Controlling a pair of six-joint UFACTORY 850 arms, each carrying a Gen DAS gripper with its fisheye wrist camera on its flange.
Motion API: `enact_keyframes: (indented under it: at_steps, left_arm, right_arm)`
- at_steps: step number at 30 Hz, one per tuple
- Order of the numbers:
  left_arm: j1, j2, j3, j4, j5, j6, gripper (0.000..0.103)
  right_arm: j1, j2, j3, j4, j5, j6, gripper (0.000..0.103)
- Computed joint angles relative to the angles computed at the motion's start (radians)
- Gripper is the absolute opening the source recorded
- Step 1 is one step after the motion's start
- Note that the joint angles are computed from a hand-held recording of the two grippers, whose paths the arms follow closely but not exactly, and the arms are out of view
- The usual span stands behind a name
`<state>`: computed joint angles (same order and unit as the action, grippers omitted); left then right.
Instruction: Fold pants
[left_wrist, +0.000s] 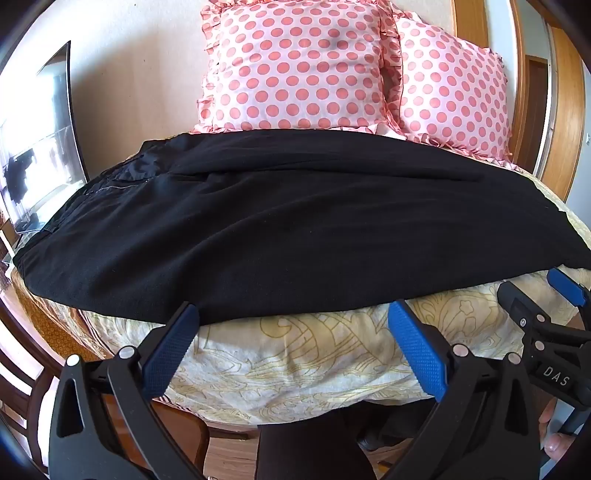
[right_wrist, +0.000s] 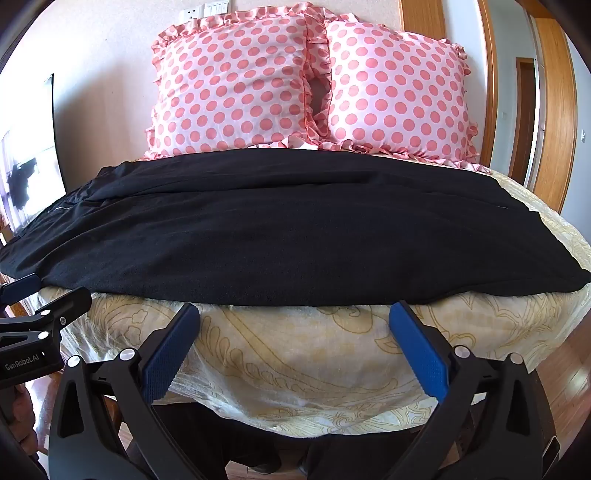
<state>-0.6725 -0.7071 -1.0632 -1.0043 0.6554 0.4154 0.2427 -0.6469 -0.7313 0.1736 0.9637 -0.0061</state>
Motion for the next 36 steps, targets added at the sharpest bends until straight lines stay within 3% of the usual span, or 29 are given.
enact_keyframes:
  at_steps: [36]
  left_arm:
    - [-0.001,-0.001,0.001,0.005,0.011,-0.005,0.101]
  right_arm:
    - [0.000,0.000,0.001,0.000,0.003,0.000,0.102]
